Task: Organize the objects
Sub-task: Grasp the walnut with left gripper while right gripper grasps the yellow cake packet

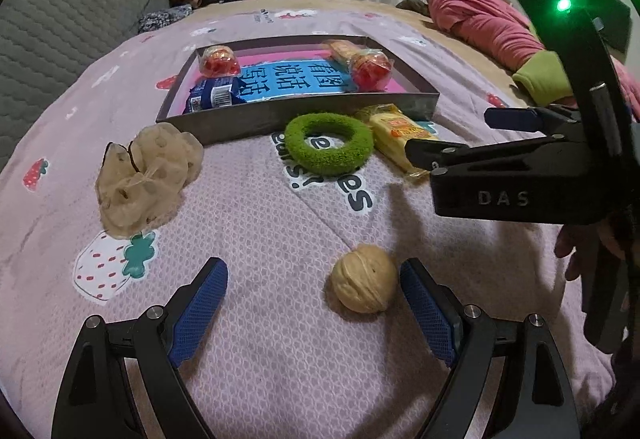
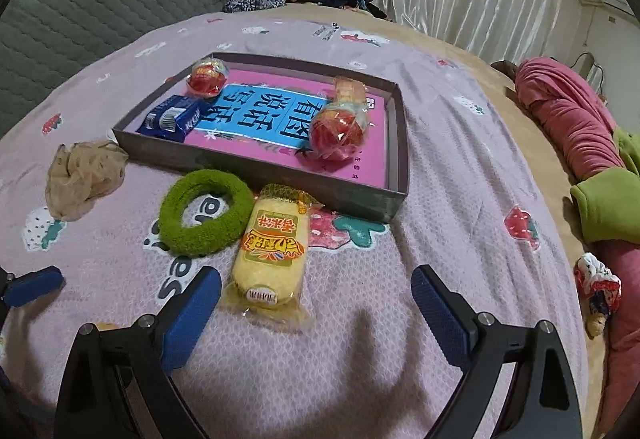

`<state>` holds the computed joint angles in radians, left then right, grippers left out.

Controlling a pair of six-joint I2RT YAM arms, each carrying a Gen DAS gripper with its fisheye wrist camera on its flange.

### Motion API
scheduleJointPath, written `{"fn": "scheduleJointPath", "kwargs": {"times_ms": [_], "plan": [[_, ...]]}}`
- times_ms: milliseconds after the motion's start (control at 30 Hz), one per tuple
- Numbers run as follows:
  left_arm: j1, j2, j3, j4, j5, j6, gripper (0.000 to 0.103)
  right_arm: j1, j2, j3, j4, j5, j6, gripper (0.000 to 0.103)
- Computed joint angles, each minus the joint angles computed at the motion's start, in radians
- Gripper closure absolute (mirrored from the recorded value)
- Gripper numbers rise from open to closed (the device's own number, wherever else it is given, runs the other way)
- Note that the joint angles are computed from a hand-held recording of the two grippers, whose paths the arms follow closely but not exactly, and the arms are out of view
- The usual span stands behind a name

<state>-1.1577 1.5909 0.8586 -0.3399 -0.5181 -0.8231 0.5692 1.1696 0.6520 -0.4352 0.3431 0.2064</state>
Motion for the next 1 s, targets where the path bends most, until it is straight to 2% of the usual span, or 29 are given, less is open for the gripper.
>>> {"fn": "scheduleJointPath", "kwargs": {"times_ms": [400, 667, 733, 867, 933, 1000], "plan": [[0.038, 0.037, -0.005, 0.05, 0.031, -0.005, 0.014, -0.03, 0.114, 0.002, 0.11, -0.03, -0.01, 0.007], [0.047, 0.044, -0.008, 0.081, 0.045, 0.013, 0.017, -0.039, 0.135, -0.002, 0.142, -0.054, -0.015, 0.025], [0.045, 0.049, -0.004, 0.084, 0.048, 0.023, 0.029, -0.04, 0.14, -0.003, 0.151, -0.065, -0.014, 0.032], [0.041, 0.056, 0.005, 0.086, 0.054, 0.039, 0.039, -0.051, 0.144, -0.007, 0.165, -0.109, -0.009, 0.045], [0.042, 0.052, -0.002, 0.101, 0.067, 0.046, 0.053, -0.055, 0.137, -0.015, 0.169, -0.123, -0.005, 0.047], [0.04, 0.053, -0.001, 0.104, 0.072, 0.052, 0.061, -0.059, 0.129, -0.02, 0.173, -0.134, -0.005, 0.058]]}}
